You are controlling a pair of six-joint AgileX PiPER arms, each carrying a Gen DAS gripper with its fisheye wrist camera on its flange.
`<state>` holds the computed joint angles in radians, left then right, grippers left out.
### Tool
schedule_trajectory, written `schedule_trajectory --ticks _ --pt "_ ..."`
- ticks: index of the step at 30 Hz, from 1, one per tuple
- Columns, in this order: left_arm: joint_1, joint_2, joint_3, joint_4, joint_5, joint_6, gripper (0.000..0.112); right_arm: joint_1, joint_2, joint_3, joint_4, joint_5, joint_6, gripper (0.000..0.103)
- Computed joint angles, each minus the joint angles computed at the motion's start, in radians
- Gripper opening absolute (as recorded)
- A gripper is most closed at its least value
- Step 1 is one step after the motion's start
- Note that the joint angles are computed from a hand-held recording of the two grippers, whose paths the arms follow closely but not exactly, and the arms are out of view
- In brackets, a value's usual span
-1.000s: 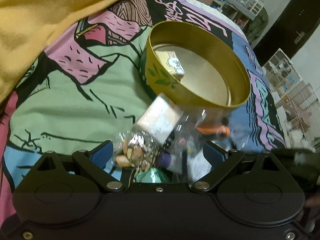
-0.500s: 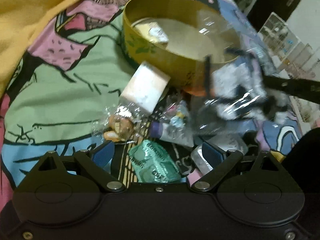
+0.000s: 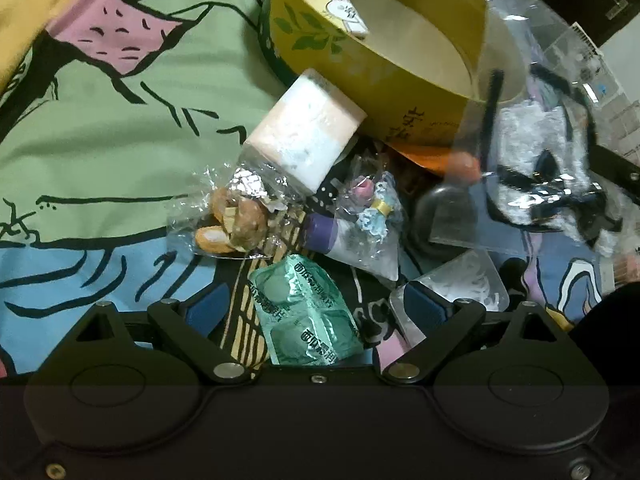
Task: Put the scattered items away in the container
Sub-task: 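Carry the clear bag over the gold tin and open the right tool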
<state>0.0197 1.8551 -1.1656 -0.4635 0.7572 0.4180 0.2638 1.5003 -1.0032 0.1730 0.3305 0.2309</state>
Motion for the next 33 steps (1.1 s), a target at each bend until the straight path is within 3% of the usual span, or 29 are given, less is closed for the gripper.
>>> schedule_trajectory --ticks 9,33 --pt "0.011 0.044 -0.048 0.023 0.065 -0.053 0.092 0.016 -0.003 -0.08 -0.124 0.055 0.079 0.012" --pt "0.039 0.038 -0.039 -0.044 0.095 0.053 0.079 0.073 0.174 -0.471 -0.32 0.181 0.218 0.012"
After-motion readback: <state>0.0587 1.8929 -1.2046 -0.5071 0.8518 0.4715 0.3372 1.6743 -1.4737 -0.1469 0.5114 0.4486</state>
